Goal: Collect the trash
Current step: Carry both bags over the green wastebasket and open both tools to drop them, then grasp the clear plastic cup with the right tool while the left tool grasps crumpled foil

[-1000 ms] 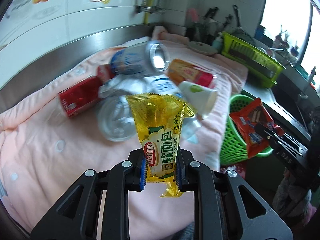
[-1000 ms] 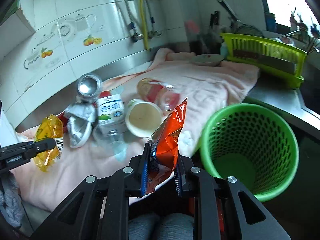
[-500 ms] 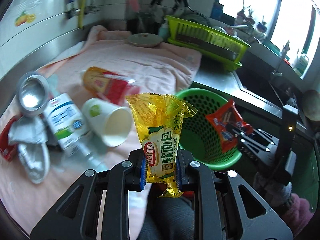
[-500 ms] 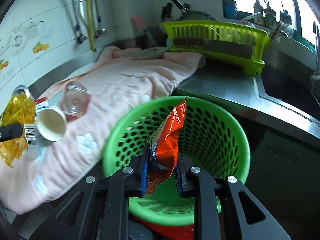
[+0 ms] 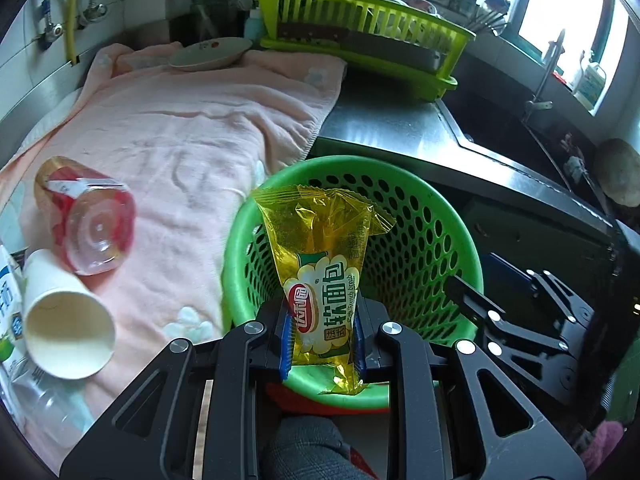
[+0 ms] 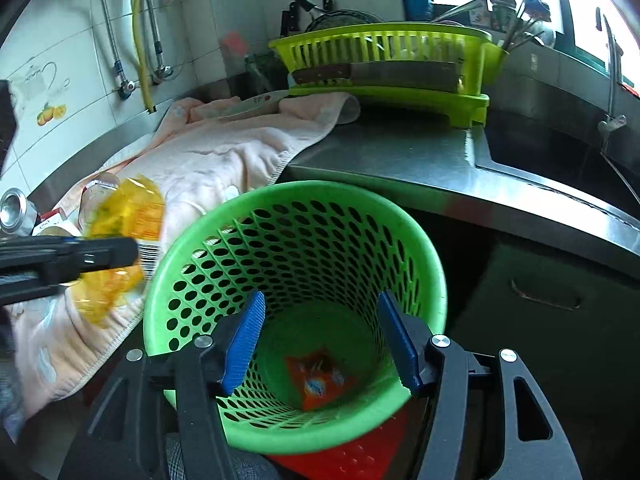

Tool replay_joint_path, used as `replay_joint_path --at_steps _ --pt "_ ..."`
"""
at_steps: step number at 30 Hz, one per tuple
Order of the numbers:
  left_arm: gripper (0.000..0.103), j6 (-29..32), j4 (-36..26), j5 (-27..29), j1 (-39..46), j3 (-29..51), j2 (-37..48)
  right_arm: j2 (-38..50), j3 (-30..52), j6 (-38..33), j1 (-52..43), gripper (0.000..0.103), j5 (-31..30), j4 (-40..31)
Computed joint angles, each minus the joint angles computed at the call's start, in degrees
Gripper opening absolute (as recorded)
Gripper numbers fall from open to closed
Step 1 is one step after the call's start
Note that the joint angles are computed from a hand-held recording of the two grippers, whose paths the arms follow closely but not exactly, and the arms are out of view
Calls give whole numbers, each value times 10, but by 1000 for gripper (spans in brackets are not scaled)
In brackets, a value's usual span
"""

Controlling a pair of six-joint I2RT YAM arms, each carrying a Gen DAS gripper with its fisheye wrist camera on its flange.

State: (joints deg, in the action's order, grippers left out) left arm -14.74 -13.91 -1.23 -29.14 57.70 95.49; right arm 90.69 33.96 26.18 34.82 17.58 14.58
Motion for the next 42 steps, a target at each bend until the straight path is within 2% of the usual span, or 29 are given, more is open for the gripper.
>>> replay_joint_path --at_steps 3,5,6,8,11,16,22,29,34,37,42 --pt "27 -3 11 4 -5 15 28 -18 -14 0 0 66 4 3" --pt "49 -7 16 6 -7 20 38 -28 -22 1 1 69 5 5" --pt "51 -6 23 6 -9 18 39 -33 -25 2 2 71 7 5" --pt "63 -6 28 3 -13 15 40 -38 -30 6 3 71 8 6" --pt "64 -8 30 4 -14 6 29 -46 -33 12 5 72 5 1" --pt "64 -11 14 -33 -17 -29 -32 -64 -30 17 30 74 12 -8" --pt "65 -15 -32 -77 2 -87 -149 -65 -2 20 80 78 28 -24" --pt "65 -5 -105 -116 72 -158 -323 -35 61 20 147 78 31 -45" --pt "65 32 -163 -80 203 -185 -423 15 129 13 191 79 29 -61" --pt "65 76 -192 -31 318 -192 -464 54 178 10 213 79 13 -70" --pt "65 141 -208 50 470 -187 -481 111 252 -9 251 79 3 -87"
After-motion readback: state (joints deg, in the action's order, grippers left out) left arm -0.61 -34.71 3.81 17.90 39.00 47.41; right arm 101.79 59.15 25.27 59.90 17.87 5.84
